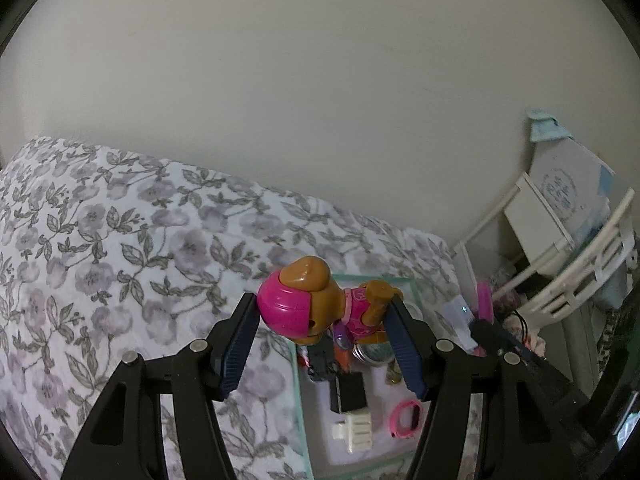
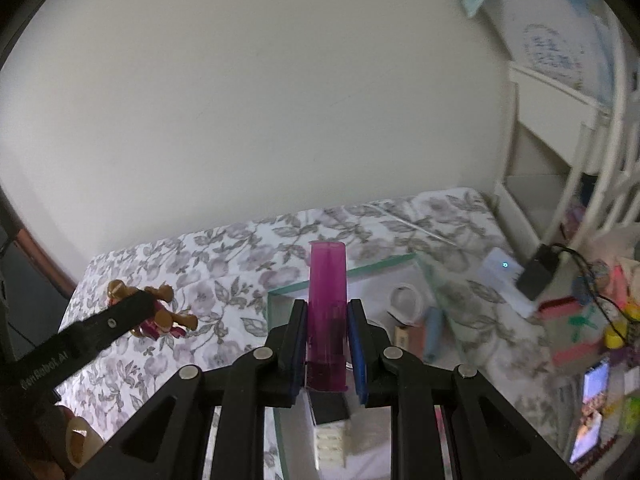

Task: Organize rigid objects
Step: 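Lift and carry the figure and pink stick over the tray with both tools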

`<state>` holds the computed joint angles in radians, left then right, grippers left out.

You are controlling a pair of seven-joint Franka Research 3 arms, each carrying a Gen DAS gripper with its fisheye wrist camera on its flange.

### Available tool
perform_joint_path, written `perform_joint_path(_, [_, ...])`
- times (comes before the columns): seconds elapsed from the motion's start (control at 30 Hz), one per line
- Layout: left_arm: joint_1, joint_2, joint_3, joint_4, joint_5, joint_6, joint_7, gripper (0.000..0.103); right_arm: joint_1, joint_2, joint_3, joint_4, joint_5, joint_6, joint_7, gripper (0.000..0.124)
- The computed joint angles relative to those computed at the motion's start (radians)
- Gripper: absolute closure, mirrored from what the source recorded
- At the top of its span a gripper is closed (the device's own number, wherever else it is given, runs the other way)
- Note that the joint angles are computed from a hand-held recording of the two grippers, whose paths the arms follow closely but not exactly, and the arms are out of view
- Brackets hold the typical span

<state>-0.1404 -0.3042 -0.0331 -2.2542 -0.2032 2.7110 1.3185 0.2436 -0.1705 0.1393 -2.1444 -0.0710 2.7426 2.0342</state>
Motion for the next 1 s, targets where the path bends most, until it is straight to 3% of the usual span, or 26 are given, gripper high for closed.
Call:
perform_joint_path(0.67, [-0.086, -0.032, -0.036, -0.091, -0.005, -0.029, 0.010, 0.038, -0.115, -0.236, 0.052, -0.213, -0.072, -0.113, 0.134, 0.103])
perform_joint_path(1.0, [-0.084, 0.008, -0.029, -0.102, -0.051, -0.062, 0.028, 0.038, -0.093, -0.184, 0.026, -0.230, -0.008, -0.123, 0.081, 0.103])
